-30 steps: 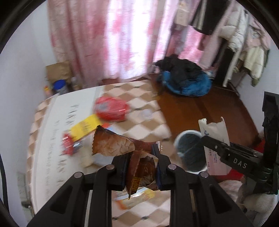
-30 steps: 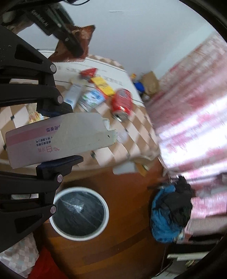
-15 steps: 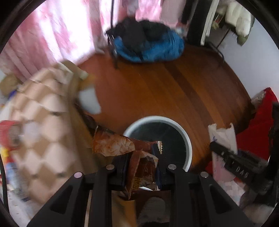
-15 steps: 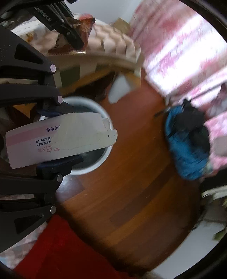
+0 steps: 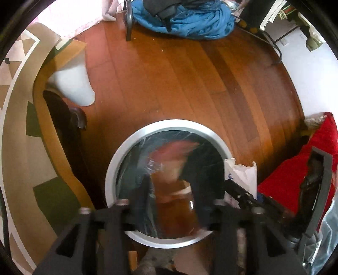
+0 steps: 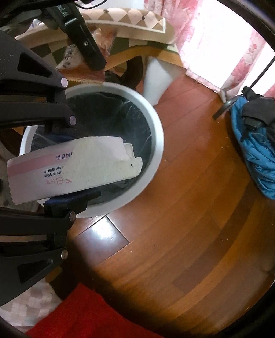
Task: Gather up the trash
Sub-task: 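Carry both items over the bin and open both tools to drop them, then move both tools back from the bin toward the table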
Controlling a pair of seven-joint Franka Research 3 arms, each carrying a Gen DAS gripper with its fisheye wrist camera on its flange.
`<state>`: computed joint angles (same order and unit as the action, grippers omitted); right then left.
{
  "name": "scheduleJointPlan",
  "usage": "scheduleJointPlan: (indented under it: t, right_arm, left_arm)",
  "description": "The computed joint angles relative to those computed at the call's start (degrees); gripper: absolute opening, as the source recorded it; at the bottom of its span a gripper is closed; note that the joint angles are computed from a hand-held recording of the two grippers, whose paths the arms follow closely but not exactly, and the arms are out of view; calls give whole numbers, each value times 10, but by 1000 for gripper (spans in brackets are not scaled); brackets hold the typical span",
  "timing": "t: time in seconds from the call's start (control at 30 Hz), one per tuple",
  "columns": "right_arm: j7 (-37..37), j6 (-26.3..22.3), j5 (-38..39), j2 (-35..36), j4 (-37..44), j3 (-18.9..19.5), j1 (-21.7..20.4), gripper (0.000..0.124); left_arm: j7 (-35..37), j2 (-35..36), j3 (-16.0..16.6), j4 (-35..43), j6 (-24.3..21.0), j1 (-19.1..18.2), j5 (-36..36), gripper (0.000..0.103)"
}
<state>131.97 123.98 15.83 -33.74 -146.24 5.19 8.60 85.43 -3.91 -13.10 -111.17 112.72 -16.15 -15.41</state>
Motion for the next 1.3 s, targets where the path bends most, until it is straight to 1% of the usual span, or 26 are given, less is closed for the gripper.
scheduleJointPlan:
  t: [0.03,0.07,0.1,0.13,0.17,0.2,0.27,0.3,0.37,0.43,0.57,0.7,0.9,1.13,1.3]
  right_arm:
    - [-1,2,1,-1,-4,-1,0,57]
    - [0,3,0,-4,-6,0,0,69]
    - [3,2,-3,-7,-8,2,-2,78]
    - [3,4,-4,-8,-8,2,-2,81]
    - [3,0,-9,-7,-7,3,-3,89]
    - [7,-14,-22,-9,-2,9,-6,94]
    - [13,-41,-47,-9,9,18,-10,95]
    - [17,-57,-59,-14,13,23,-10,97]
    - [21,-82,-76,-21,21,29,-9,102]
    - [20,-108,-93,-34,26,33,-6,102]
    - [18,-147,-110,-51,39,42,1,102]
    - [22,-171,-116,-65,55,46,3,102]
    - [22,-206,-123,-85,100,50,2,102]
    - [34,-258,-139,-103,187,71,-8,102]
    - [48,-287,-152,-104,265,91,-14,102]
  left_arm:
    - [-5,-4,-1,-3,4,0,8,94]
    - [-13,-12,0,-11,11,1,13,101]
    - [-17,-15,1,-13,15,2,16,103]
    - [-26,-18,1,-15,17,3,25,103]
    - [-38,-23,0,-18,18,3,42,103]
    - [-47,-31,-2,-22,22,3,60,103]
    - [-63,-49,-5,-35,32,2,99,103]
    - [-71,-57,-8,-42,39,1,120,103]
    - [-80,-73,-10,-54,43,-3,149,103]
    - [-90,-83,-11,-63,43,-7,167,103]
    - [-96,-106,-9,-81,35,-16,176,103]
    - [-99,-129,-5,-83,25,-20,177,103]
    - [-92,-171,4,-74,14,-25,167,103]
    - [-84,-245,17,-60,5,-22,168,103]
    - [-87,-295,33,-46,-12,-14,165,103]
